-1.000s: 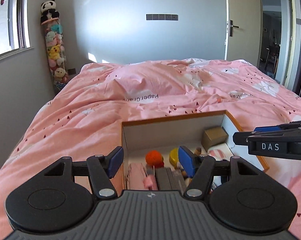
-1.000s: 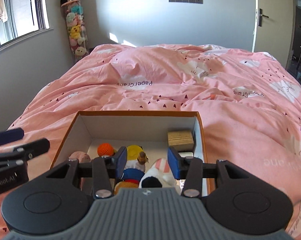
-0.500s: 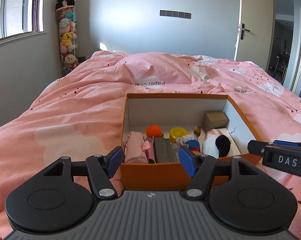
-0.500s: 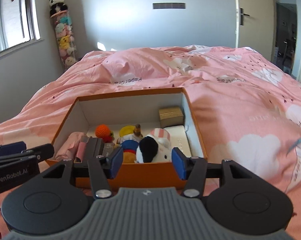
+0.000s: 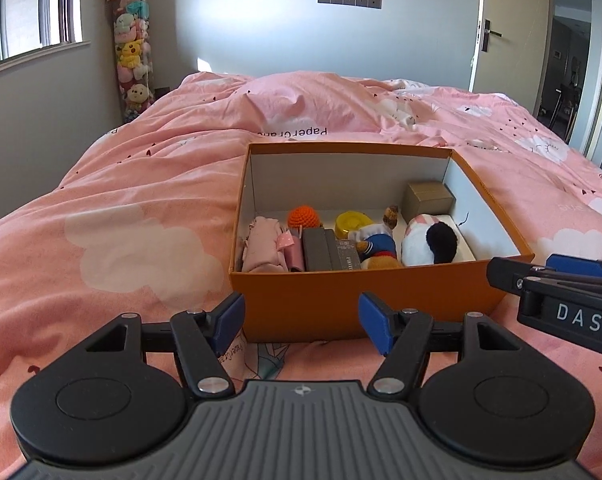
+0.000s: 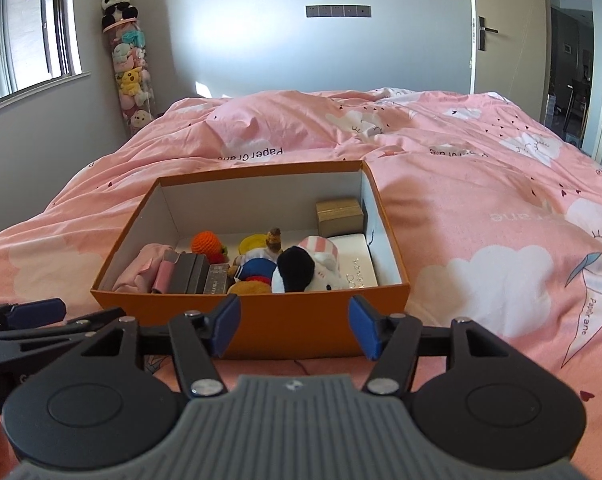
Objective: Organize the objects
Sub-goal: 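Withdraw both tools up and away from the orange box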
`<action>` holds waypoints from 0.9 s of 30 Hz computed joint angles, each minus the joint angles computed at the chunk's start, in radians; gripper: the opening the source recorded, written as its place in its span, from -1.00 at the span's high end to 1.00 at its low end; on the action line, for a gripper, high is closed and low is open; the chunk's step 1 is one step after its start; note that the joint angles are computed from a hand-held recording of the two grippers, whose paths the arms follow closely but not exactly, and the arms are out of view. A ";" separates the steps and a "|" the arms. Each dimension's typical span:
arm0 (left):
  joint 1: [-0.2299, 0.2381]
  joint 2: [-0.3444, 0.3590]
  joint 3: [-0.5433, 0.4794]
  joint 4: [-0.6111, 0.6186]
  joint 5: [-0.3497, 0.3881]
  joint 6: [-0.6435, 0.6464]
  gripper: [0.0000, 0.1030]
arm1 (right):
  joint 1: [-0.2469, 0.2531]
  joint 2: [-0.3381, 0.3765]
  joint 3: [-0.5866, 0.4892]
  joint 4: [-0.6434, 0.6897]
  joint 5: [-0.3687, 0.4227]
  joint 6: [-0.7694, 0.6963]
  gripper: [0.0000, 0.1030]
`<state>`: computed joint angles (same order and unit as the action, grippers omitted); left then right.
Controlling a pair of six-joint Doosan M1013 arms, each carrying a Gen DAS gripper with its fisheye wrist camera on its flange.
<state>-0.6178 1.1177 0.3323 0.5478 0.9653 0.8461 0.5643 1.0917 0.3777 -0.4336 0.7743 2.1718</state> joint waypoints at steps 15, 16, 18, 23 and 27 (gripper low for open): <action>-0.005 -0.028 0.047 0.032 -0.050 -0.005 -0.48 | 0.006 -0.025 0.043 -0.023 -0.027 -0.006 -0.22; -0.005 -0.028 0.045 0.030 -0.048 -0.002 -0.49 | 0.006 -0.025 0.042 -0.022 -0.027 -0.008 -0.22; -0.004 -0.027 0.042 0.021 -0.046 0.004 -0.49 | 0.006 -0.024 0.041 -0.020 -0.025 -0.012 -0.22; -0.002 -0.023 0.034 0.010 -0.038 0.010 -0.49 | 0.007 -0.020 0.030 -0.012 -0.018 -0.028 -0.22; -0.001 -0.025 0.037 0.010 -0.040 0.005 -0.48 | 0.008 -0.017 0.024 -0.012 -0.015 -0.034 -0.22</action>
